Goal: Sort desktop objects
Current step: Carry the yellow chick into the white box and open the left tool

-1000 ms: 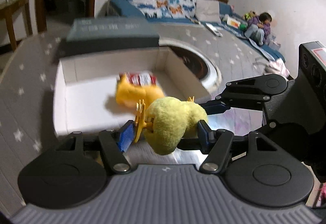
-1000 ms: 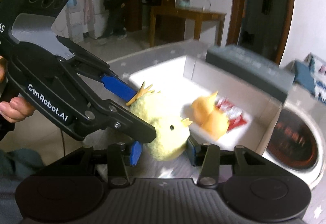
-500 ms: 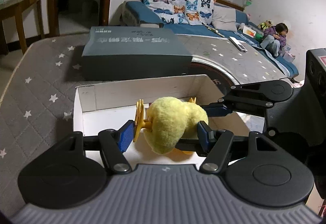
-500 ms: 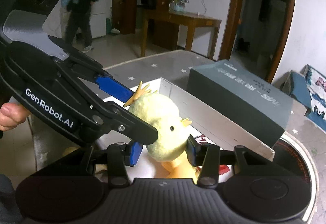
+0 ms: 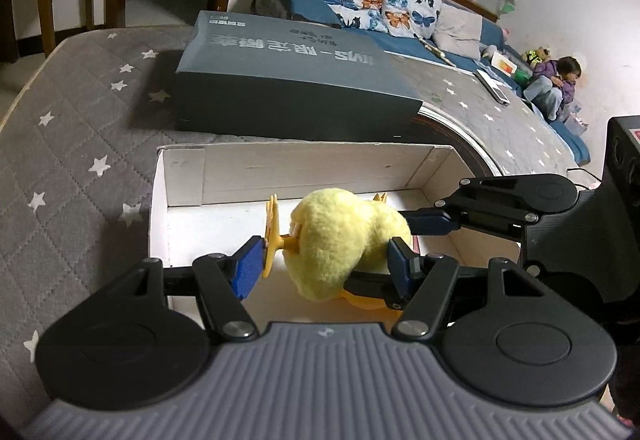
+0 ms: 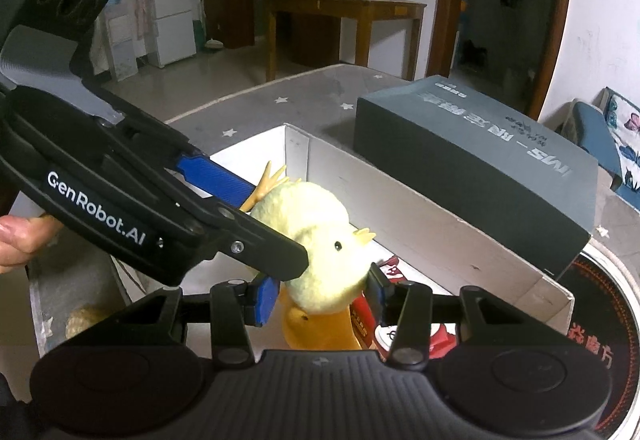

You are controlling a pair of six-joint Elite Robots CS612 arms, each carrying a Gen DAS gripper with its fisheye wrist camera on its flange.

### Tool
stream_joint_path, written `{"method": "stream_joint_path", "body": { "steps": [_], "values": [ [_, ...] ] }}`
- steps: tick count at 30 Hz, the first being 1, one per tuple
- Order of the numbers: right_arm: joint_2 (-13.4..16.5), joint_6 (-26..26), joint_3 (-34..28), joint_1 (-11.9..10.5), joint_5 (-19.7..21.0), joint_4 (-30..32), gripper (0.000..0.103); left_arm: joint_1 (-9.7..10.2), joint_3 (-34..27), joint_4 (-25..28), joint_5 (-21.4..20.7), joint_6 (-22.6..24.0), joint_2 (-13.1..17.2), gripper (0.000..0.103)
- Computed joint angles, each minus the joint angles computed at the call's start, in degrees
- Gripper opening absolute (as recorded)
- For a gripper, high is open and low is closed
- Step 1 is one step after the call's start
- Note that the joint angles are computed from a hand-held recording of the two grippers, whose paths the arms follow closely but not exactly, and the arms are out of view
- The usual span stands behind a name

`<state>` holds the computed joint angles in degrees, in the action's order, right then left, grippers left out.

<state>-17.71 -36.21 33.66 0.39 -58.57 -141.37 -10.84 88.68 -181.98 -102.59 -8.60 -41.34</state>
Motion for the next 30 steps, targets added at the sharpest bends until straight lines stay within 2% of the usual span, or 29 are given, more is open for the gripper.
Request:
{"method": "stream_joint_path", "body": {
  "steps": [8, 14, 22, 30],
  "values": [
    [-1.22, 1.3, 2.91, 0.13, -1.03, -2.85, 0.049, -0.36, 1.45, -1.45, 1.67, 0.46, -0.8, 0.066],
    [-2.71, 1.55, 5.77, -0.09, -0.76, -5.61, 0.054, -0.71, 4.36, -3.72, 2.74, 1.43, -2.46, 0.066],
    [-6.78, 1.74, 13.61, -0.88, 1.54, -11.85, 0.063, -1.68, 10.74, -9.47, 4.92, 3.58, -5.78, 0.066],
    [-12.49, -1.53, 24.33, -1.78, 5.6, -18.59, 0.071, -3.15, 18.14, -14.21, 7.76, 6.1, -8.57, 0.066]
  ]
}}
